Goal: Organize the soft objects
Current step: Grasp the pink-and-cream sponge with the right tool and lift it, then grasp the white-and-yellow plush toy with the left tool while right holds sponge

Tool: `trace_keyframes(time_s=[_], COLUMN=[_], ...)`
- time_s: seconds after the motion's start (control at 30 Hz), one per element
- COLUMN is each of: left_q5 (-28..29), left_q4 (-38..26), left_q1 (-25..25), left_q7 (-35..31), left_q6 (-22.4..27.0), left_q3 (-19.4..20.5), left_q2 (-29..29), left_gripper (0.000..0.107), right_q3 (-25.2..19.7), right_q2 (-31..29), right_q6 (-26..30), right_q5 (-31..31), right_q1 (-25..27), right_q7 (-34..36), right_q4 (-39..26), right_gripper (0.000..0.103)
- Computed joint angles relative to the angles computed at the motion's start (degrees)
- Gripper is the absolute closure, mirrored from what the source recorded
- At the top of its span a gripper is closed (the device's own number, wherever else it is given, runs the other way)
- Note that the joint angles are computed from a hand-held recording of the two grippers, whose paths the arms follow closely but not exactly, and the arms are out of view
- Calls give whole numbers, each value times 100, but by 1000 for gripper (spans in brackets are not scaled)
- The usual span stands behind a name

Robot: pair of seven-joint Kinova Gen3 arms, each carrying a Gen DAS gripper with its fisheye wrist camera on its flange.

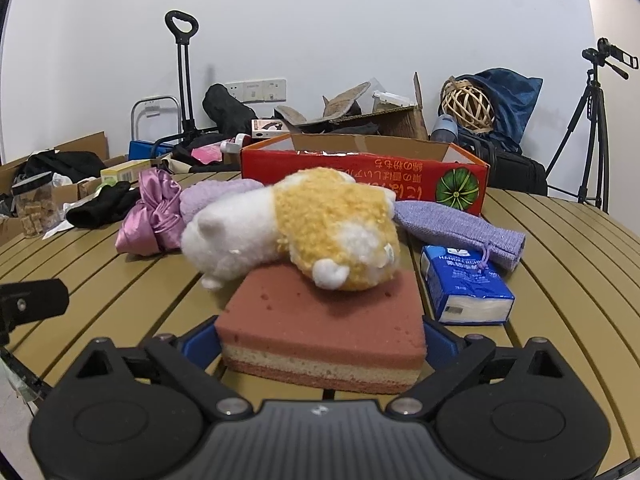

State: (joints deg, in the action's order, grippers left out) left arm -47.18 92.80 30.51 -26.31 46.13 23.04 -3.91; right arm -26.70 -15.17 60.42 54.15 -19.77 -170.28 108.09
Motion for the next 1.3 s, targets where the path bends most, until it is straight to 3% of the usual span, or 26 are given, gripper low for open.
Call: trace_keyframes(time_s=[0.43,0.87,1.3], left_q5=[-62,-258,-40], left_q4=[62,9,-256], left_q1=[-56,104,570], left_q7=[60,178,-166], left_q6=[-20,3,-441], left_q3=[26,126,-28], left_q2=[-47,39,342], left_gripper=[4,4,4], right_q3=[-183,-365,83], right_q2=[-632,-1693,-2486], right_q6=[-293,-483,-708], right_q5=[-342,-788,-1533], right_q1=[165,1126,2040], right_q7=[437,836,1580], right_q4=[241,483,672], right_gripper=[9,9,9])
